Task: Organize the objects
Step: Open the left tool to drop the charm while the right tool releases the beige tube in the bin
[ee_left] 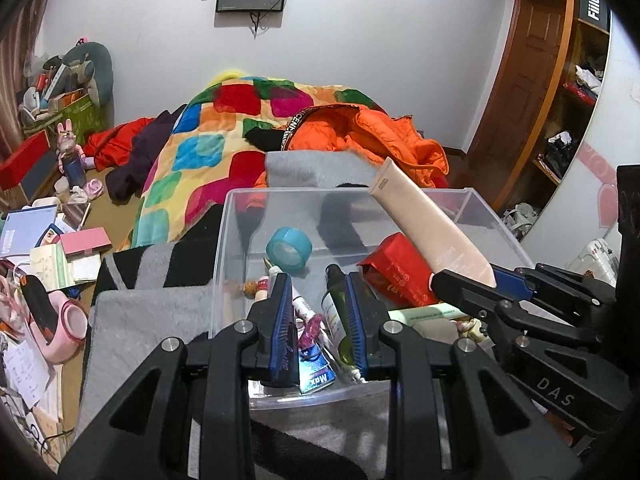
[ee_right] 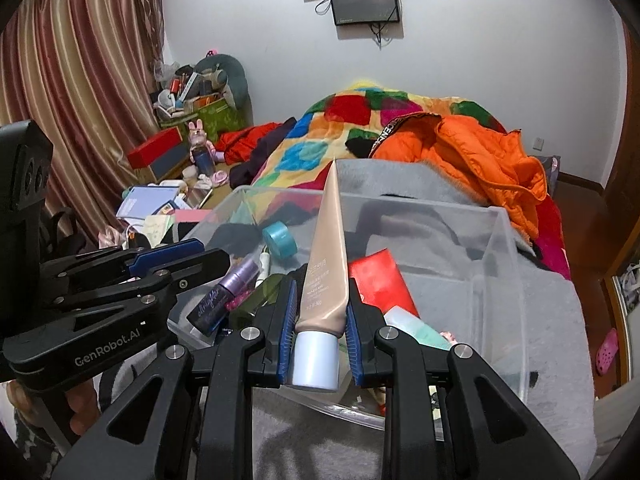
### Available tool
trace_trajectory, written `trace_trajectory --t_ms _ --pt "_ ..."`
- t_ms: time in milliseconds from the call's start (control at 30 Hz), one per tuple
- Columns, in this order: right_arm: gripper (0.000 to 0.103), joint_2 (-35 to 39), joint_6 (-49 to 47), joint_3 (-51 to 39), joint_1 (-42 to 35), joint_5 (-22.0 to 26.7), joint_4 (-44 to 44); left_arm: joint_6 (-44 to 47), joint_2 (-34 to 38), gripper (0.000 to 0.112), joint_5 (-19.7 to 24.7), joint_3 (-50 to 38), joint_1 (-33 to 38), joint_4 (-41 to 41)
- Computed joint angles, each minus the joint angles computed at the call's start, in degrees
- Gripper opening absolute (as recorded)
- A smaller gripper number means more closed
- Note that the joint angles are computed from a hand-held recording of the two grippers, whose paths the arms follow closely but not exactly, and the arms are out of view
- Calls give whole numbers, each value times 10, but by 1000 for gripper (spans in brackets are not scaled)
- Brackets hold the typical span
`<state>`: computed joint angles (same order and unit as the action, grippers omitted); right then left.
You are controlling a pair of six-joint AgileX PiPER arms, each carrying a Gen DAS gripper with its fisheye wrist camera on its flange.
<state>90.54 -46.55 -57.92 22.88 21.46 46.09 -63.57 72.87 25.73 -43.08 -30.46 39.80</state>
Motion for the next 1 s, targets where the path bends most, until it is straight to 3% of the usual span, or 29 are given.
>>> trace_trajectory --t_ms 167,300,600,867,933,1000 --pt "21 7 35 -8 7 7 -35 41 1 31 -5 1 5 -38" --pt "21 1 60 -4 14 2 -65 19 -6 51 4 7 -9 -22" --pt "30 -43 74 24 8 0 -78 -37 -43 59 36 17 -41 20" --pt "51 -120 70 77 4 -14 -75 -127 -86 61 118 27 -127 90" --pt "53 -137 63 91 0 -16 -68 -180 -88 62 162 31 -164 127" --pt "53 -154 68 104 -1 -18 -74 -196 -99 62 176 40 -183 130"
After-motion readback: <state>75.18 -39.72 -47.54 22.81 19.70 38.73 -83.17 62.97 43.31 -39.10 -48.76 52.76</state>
